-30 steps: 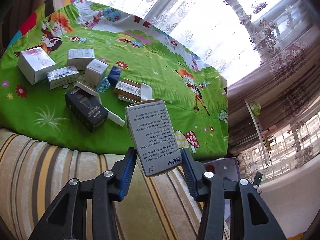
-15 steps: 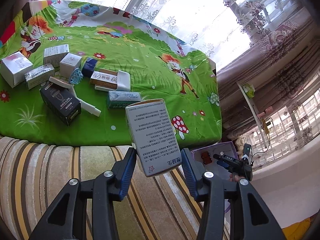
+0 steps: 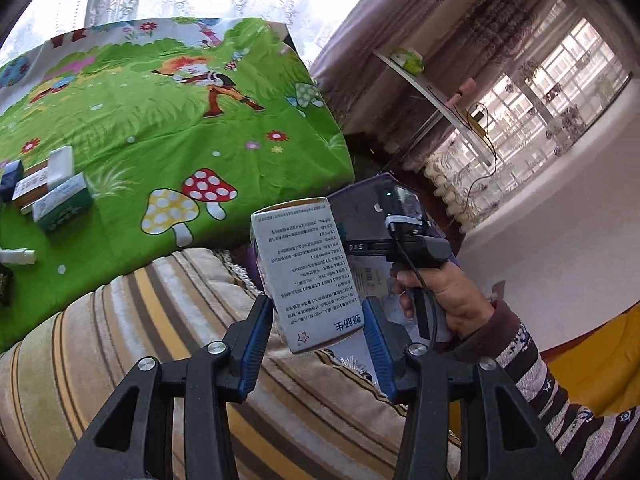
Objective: Organize rigid objects
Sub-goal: 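Carry the tall white printed box over the purple-rimmed box and open the left tool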
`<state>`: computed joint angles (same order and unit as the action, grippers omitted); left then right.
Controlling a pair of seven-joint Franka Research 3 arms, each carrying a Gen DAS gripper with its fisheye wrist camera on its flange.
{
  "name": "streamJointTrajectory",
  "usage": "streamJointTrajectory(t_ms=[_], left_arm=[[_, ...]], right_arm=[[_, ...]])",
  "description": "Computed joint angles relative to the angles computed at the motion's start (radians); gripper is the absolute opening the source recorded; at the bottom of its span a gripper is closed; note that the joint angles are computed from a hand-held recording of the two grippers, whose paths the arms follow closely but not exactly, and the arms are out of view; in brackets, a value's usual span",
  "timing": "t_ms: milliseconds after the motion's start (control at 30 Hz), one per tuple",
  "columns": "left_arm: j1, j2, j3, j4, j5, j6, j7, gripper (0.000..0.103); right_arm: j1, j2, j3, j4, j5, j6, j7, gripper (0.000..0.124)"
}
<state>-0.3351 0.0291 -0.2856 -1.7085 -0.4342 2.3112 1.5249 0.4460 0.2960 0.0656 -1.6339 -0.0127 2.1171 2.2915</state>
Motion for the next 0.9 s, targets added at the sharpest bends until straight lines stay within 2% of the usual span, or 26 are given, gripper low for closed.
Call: streamJointTrajectory(t_ms=[100, 200, 267, 333, 433, 533, 567, 633, 767, 900], left_arm=[[-0.013, 0.047, -0.013, 0.049, 0.047, -0.025, -0.009, 0.047], [-0.022, 0.095, -0.024, 0.098, 0.095, -0.054, -0.027, 0.047], [-0.022, 0.127, -0.036, 0.134, 0.088, -0.089, -0.018, 0.047], [-0.02, 0.161, -0.053, 0.177, 0.052, -0.135, 0.012, 0.047], [-0.025, 0.203, -0.074, 0.231, 0.024, -0.185, 0.049, 0.048], [-0.028, 0.237, -0.09, 0.273, -0.009, -0.23, 0.083, 0.058], [-0.033, 0.232, -0.087, 0.267, 0.004, -0.224, 0.076, 0.063], [-0.031, 0.219, -0.084, 0.251, 0.0, -0.215, 0.071, 0.066], [-0.025, 0.179, -0.072, 0.209, 0.0, -0.185, 0.051, 0.068], [-0.028, 0.107, -0.049, 0.135, 0.067, -0.103, 0.014, 0.07]], right_arm=[[0.001, -0.059, 0.001, -0.07, 0.004, 0.055, 0.028, 0.055], [0.012, -0.16, 0.003, -0.153, -0.067, 0.08, 0.094, 0.056], [0.012, -0.261, 0.014, -0.24, -0.143, 0.121, 0.173, 0.059], [-0.003, -0.372, 0.04, -0.331, -0.222, 0.155, 0.267, 0.069], [-0.043, -0.491, 0.107, -0.396, -0.342, 0.116, 0.39, 0.078], [-0.082, -0.563, 0.155, -0.427, -0.39, 0.062, 0.433, 0.079], [-0.089, -0.58, 0.167, -0.433, -0.391, 0.048, 0.441, 0.079], [-0.11, -0.602, 0.17, -0.452, -0.396, 0.052, 0.439, 0.079], [-0.126, -0.609, 0.213, -0.456, -0.414, 0.049, 0.481, 0.079], [-0.123, -0.572, 0.227, -0.409, -0.441, 0.086, 0.477, 0.079]])
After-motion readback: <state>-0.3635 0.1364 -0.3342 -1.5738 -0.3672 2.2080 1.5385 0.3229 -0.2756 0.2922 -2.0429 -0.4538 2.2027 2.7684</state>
